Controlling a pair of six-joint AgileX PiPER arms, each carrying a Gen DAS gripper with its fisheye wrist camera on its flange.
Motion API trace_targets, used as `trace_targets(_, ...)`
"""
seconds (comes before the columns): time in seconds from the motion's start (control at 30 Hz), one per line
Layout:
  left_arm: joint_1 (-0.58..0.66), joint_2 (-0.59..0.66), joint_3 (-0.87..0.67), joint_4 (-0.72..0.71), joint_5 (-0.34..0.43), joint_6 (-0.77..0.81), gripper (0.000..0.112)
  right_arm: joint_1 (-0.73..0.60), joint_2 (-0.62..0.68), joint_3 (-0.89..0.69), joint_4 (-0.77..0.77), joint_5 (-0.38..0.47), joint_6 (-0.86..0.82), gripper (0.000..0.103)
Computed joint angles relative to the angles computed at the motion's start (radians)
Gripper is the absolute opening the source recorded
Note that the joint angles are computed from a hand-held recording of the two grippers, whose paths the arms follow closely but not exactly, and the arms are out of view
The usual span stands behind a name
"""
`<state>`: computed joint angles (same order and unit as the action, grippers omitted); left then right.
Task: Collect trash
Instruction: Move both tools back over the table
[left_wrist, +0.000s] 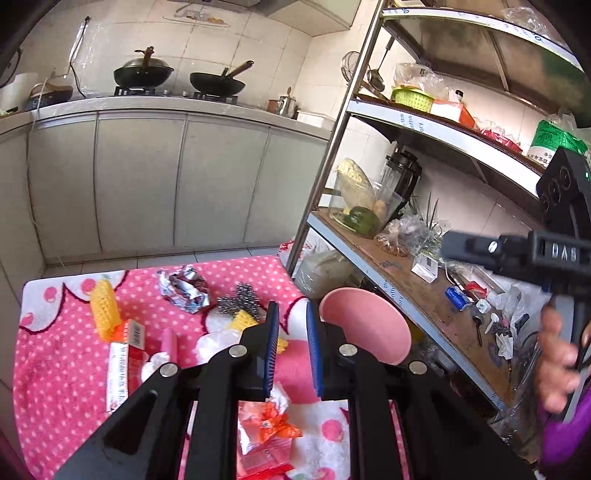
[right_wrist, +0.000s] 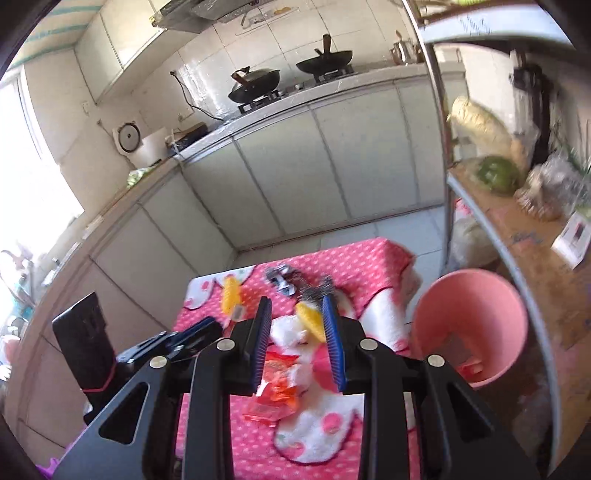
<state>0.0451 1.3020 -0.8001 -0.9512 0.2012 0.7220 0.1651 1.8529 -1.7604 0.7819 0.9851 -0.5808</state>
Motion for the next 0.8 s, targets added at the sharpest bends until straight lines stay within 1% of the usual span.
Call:
trace_targets(0.07, 0.022, -0.019, 0.014, 0.036, 0.003, -0.027, 0.014, -0.006, 0.023, -0.114, -0.085, 0.063, 0.037, 0.029)
trace_targets(0.1, 0.032, -0.028, 0.024, 0.034, 0.004, -0.02, 0.014, -0.002, 0.033, -0.156, -0.129, 0.077, 0.056, 0.029)
trace_targets(0.13, 0.044, -0.032, 0.029, 0.064, 0.007, -0.045, 0.014, 0.003, 0.032, -0.18, -0.177, 0.068, 0.064, 0.029)
trace_targets(0.17, 0.052, -0.033, 0.03, 0.103, 0.009, -0.084, 0.014, 0.011, 0.021, -0.184, -0.22, 0.043, 0.066, 0.029)
trace_targets(0.23, 0.075, -0.026, 0.031, 0.147, 0.021, -0.125, 0.015, 0.031, -0.018, -0.146, -0.316, -0.046, 0.059, 0.029)
trace_targets(0.27, 0.084, -0.02, 0.031, 0.178, 0.025, -0.16, 0.017, 0.034, -0.031, -0.123, -0.337, -0.084, 0.051, 0.029)
trace_targets(0.33, 0.102, -0.007, 0.033, 0.196, 0.033, -0.186, 0.018, 0.039, -0.027, -0.098, -0.361, -0.132, 0.056, 0.029)
trace_targets(0.43, 0.118, 0.014, 0.044, 0.209, 0.041, -0.206, 0.02, 0.034, -0.002, -0.036, -0.333, -0.181, 0.031, 0.029)
trace_targets(0.47, 0.118, 0.022, 0.047, 0.237, 0.043, -0.235, 0.02, 0.031, 0.007, -0.013, -0.31, -0.19, 0.007, 0.029)
trace_targets(0.53, 0.107, 0.034, 0.06, 0.271, 0.042, -0.261, 0.02, 0.039, 0.019, 0.068, -0.26, -0.236, -0.054, 0.029)
trace_targets(0.57, 0.099, 0.038, 0.067, 0.297, 0.039, -0.281, 0.02, 0.044, 0.025, 0.108, -0.23, -0.259, -0.088, 0.029)
trace_targets(0.67, 0.06, 0.053, 0.094, 0.405, 0.02, -0.37, 0.021, 0.069, 0.054, 0.175, -0.155, -0.295, -0.163, 0.029)
trace_targets(0.73, 0.034, 0.065, 0.109, 0.472, 0.012, -0.435, 0.021, 0.083, 0.085, 0.193, -0.11, -0.291, -0.199, 0.029)
trace_targets(0.8, 0.022, 0.078, 0.123, 0.419, 0.018, -0.394, 0.021, 0.096, 0.119, 0.188, -0.085, -0.271, -0.212, 0.029)
